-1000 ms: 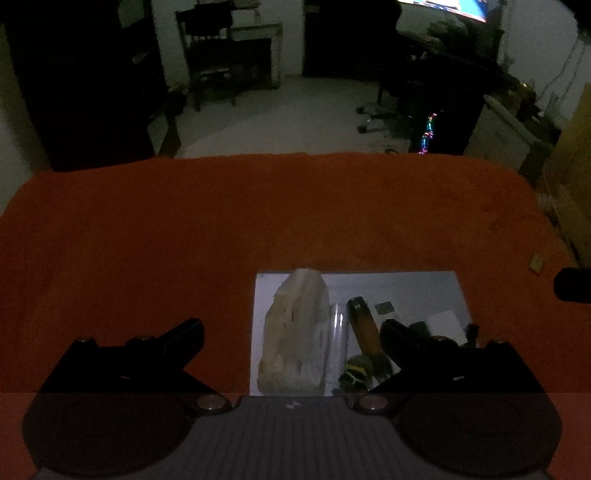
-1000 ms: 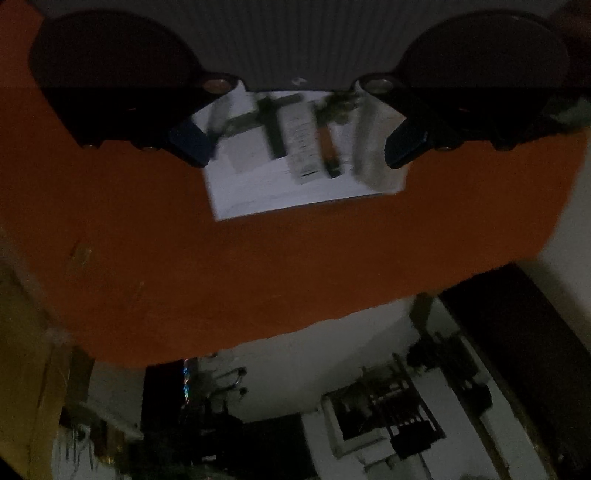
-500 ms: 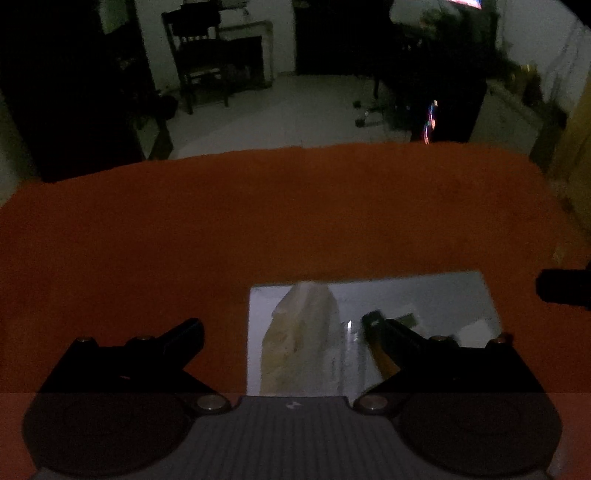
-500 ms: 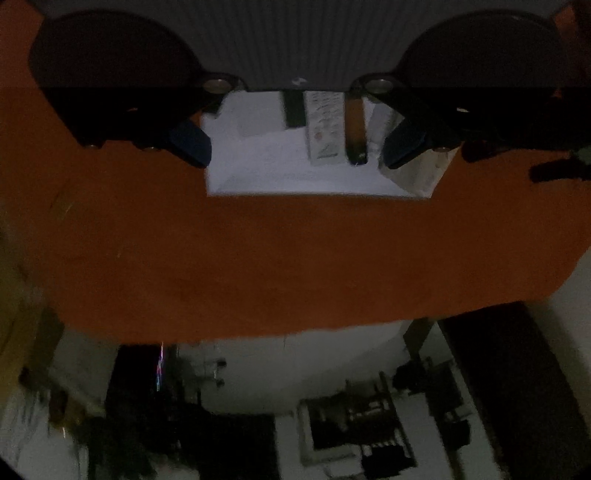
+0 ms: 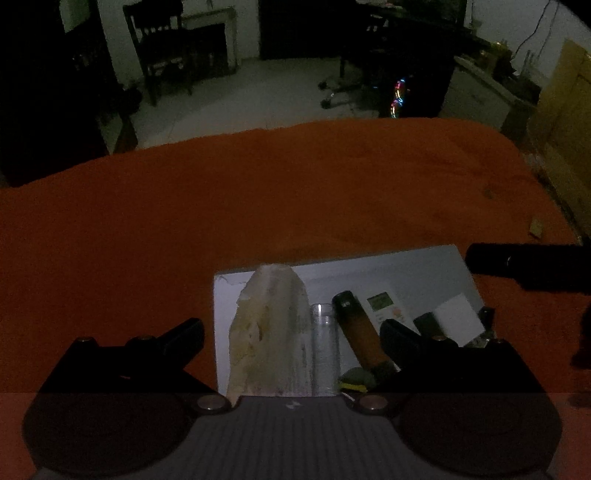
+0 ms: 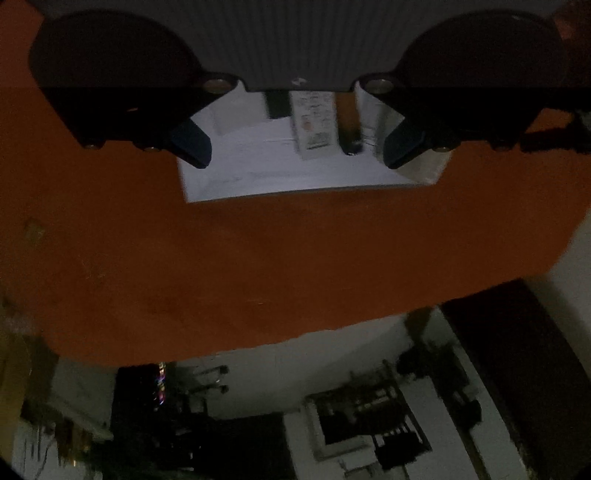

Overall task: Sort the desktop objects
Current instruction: 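Move the left tool past the box toward the plastic-wrapped tissue pack, then close the left tool on the plastic-wrapped tissue pack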

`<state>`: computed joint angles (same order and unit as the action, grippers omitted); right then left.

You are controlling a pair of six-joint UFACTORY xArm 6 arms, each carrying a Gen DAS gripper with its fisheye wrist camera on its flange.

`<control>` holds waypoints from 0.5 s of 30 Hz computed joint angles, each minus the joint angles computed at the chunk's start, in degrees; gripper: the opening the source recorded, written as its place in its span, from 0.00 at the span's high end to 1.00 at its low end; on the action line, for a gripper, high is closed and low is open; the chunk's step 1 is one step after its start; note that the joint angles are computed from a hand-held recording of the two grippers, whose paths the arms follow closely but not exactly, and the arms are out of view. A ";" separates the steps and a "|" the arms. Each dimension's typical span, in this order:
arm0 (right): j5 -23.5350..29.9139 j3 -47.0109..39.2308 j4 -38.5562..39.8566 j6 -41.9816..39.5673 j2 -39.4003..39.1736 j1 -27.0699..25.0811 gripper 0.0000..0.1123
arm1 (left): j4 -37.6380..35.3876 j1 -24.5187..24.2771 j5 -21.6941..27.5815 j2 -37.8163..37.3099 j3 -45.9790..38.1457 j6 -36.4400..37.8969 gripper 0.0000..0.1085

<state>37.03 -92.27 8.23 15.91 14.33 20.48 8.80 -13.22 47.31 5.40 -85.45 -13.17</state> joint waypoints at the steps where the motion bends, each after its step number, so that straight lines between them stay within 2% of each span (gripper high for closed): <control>1: -0.44 -0.06 1.75 -0.79 0.13 -0.35 0.10 | 0.72 -0.06 -0.81 -0.16 0.65 -0.68 0.06; 5: -1.17 0.29 6.46 -3.13 0.19 -1.50 0.09 | 0.62 0.06 -2.06 0.32 1.18 -3.62 0.06; 8: 3.74 -2.87 2.74 -1.99 1.22 -1.94 0.09 | 1.13 0.35 -4.67 0.25 2.78 -7.23 0.06; 10: 5.09 -3.31 1.98 -2.22 1.28 -2.11 0.09 | 1.77 0.60 -6.12 0.13 3.94 -9.82 0.06; 13: 6.47 -3.50 2.87 -1.84 1.52 -2.48 0.09 | -1.82 1.25 -3.93 0.95 2.91 -7.53 0.06; 15: 6.59 -3.73 3.96 -1.93 1.82 -2.72 0.09 | -1.26 1.40 -5.29 0.45 4.06 -5.94 0.06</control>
